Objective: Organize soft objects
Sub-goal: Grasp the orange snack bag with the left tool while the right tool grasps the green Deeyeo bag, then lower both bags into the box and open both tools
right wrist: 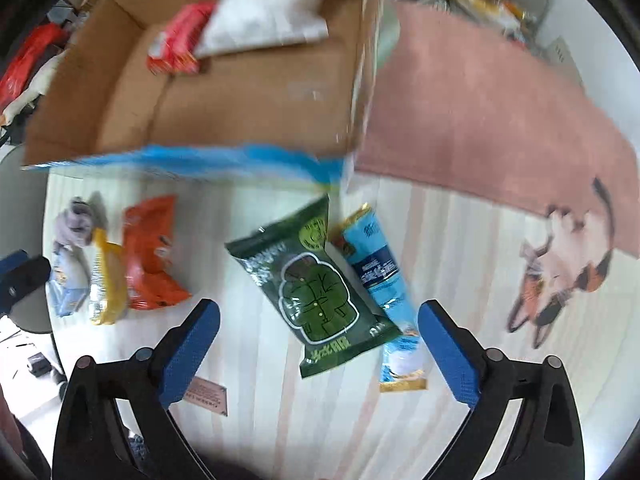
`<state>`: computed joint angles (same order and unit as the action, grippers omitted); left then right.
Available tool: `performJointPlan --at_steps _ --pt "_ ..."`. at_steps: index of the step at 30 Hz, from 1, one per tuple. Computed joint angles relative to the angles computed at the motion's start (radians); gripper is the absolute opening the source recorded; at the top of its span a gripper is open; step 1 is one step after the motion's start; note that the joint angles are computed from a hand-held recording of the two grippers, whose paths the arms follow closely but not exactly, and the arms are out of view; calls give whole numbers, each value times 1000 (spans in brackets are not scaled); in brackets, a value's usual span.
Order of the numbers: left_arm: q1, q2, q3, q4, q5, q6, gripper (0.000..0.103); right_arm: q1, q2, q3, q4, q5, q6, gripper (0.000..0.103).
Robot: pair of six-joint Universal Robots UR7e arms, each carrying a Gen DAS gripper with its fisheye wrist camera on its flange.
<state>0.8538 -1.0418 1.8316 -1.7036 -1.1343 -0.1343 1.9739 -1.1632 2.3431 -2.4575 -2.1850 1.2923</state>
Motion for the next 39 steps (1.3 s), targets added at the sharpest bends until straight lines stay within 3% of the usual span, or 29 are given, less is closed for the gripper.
performJointPlan --at_steps 3,4,6,9,11,16,17,18,19,21,23,30,35,39 --pt "-11 47 22 -5 9 2 65 -38 29 59 -165 42 -39 80" --pt "-10 69 23 0 13 -5 65 -47 40 67 -185 54 -41 77" --pt "-4 102 23 5 25 -21 65 -53 55 60 -149 61 -21 58" --pt "13 136 11 25 20 -45 65 -55 67 73 -193 116 -29 47" --pt "20 145 11 24 21 -50 65 -49 67 81 -211 140 -25 48" --pt "21 162 16 1 38 -44 65 -66 72 104 -251 119 14 51" --pt "19 164 16 -3 41 -42 63 -75 77 111 -272 120 16 51" --pt "20 163 16 -7 34 -37 48 -81 84 113 -281 118 23 51" --pt "22 163 15 -3 31 -36 42 -83 89 110 -273 115 30 51" --pt "18 153 27 -4 33 -27 40 -72 94 94 -220 106 67 42" --pt "6 122 63 -20 49 -9 37 -58 107 84 -214 114 78 39" --pt "-17 -31 223 11 68 13 38 34 162 103 -269 218 140 39" --pt "-23 -51 281 -3 83 0 39 70 215 121 -332 254 189 40" --pt "-19 -49 258 11 75 -1 36 84 234 128 -349 244 206 40"
